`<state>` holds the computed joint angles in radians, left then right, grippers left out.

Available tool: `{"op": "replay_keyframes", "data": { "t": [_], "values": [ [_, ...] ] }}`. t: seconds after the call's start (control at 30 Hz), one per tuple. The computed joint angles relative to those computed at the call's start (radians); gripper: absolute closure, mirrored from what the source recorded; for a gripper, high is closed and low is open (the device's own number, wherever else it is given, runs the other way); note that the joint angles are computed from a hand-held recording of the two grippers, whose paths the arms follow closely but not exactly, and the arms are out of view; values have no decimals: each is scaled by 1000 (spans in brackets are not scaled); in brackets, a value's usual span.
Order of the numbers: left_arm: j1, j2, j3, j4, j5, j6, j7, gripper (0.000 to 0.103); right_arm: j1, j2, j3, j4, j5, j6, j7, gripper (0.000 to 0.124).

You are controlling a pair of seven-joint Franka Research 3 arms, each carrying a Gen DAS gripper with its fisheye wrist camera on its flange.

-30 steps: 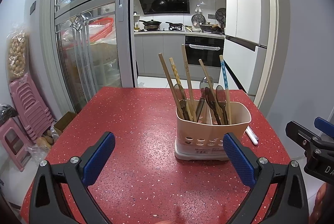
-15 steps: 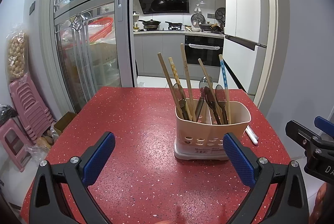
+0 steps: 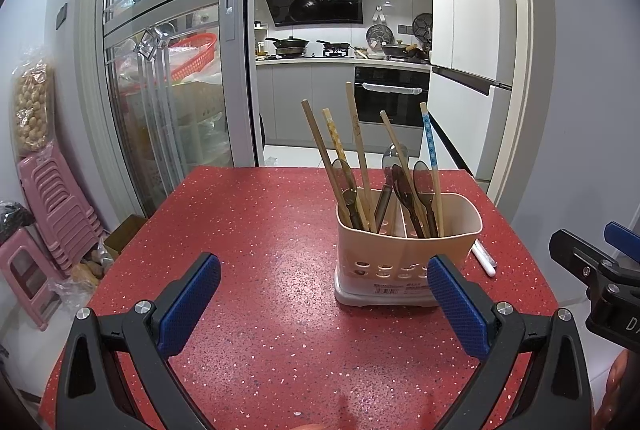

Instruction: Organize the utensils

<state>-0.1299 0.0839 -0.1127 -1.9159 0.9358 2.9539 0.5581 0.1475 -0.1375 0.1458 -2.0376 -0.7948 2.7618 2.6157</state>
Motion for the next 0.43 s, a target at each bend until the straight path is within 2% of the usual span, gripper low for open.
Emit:
{"op": "replay_keyframes", "data": {
  "t": [0.43],
  "values": [
    [5, -1, 4, -7, -22, 27, 25, 0, 0, -1, 0, -1, -1, -1, 3, 21]
  ]
}}
